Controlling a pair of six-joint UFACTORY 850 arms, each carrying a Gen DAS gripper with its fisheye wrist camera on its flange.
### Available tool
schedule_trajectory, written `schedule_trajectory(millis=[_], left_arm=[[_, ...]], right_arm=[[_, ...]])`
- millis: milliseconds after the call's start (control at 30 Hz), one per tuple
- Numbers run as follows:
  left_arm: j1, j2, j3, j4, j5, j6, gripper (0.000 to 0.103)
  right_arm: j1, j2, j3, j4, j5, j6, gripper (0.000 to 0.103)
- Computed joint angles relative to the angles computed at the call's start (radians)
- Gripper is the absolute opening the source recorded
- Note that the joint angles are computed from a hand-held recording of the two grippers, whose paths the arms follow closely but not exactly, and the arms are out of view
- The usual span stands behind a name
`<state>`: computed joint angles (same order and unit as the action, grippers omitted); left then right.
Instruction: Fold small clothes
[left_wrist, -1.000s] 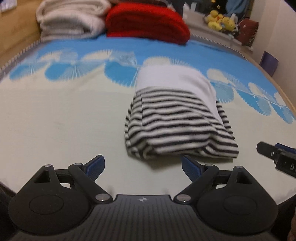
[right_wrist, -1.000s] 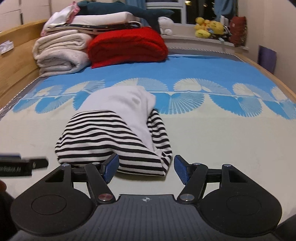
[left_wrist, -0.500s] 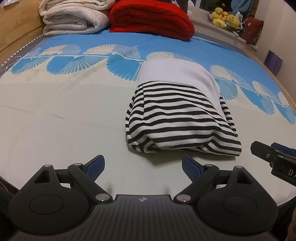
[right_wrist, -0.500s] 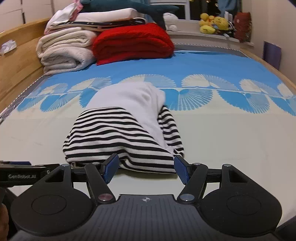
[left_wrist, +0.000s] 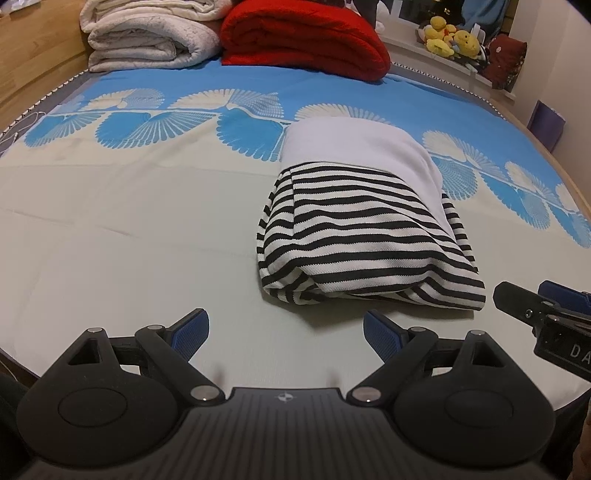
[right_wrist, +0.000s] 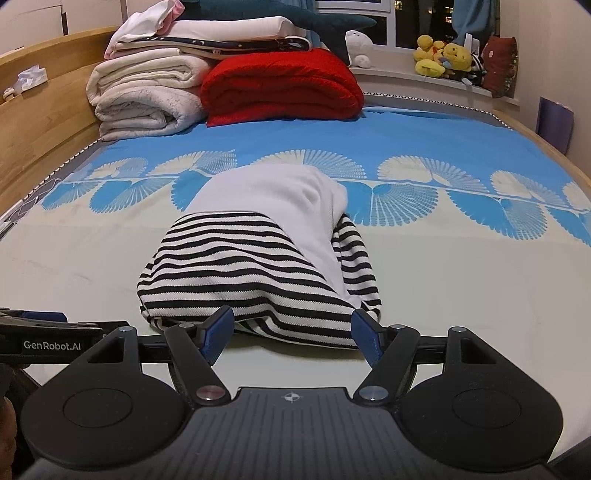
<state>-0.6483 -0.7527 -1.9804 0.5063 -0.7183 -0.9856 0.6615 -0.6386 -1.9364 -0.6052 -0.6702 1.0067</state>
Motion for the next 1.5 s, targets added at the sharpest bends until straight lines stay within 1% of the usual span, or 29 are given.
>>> schedule_trajectory(millis=[600,1067,1500], left_arm=[[0.0,-0.007,-0.01,-0.008,0.0,0.01,0.094],[0.001,-0.01,-0.012,-0.012,0.003,0.023,0.094],[0.006,-0.002,-0.001,-0.011,0.013,0.023,0.094]], right_arm=[[0.002,-0.014,-0.017,0.012,-0.008,-0.026,0.072],[0.001,-0.011,-0.015,0.015,0.016,-0.046,0.073],[0.005,-0.03,-0.041,0.037,0.012,-0.091,0.073]])
